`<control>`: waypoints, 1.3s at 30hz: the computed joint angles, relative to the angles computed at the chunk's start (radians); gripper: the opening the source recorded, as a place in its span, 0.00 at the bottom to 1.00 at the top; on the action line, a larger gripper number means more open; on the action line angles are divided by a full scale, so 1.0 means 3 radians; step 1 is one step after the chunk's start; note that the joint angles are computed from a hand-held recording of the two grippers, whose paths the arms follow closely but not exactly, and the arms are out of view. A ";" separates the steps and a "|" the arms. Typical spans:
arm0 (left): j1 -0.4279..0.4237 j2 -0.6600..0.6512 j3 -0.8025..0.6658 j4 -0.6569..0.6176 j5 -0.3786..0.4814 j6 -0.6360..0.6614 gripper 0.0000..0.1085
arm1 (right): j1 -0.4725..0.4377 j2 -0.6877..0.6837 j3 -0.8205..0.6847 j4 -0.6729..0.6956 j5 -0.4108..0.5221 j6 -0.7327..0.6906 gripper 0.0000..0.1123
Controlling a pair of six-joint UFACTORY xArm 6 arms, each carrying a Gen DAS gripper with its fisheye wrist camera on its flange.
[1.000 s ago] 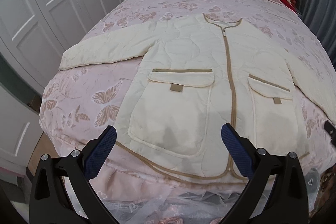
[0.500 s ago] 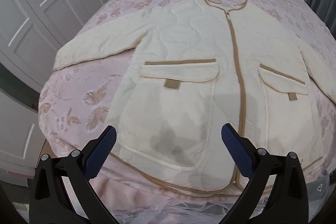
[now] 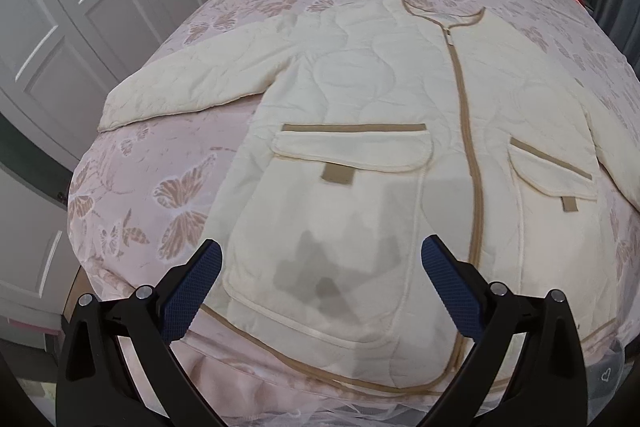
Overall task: Fold large clothes
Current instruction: 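Grasp the cream jacket's sleeve cuff with the right gripper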
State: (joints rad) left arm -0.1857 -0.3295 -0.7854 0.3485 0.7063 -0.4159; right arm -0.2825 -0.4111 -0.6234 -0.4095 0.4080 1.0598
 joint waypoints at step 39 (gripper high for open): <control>0.0269 0.0079 -0.0024 -0.0052 -0.0021 0.0041 0.90 | 0.0672 0.1645 -0.1393 -0.0748 0.1068 -0.0379 0.05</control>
State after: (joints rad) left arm -0.1049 -0.3057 -0.7925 0.3330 0.6999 -0.4036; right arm -0.0809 0.0823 -1.0413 -0.6339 0.7284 0.9461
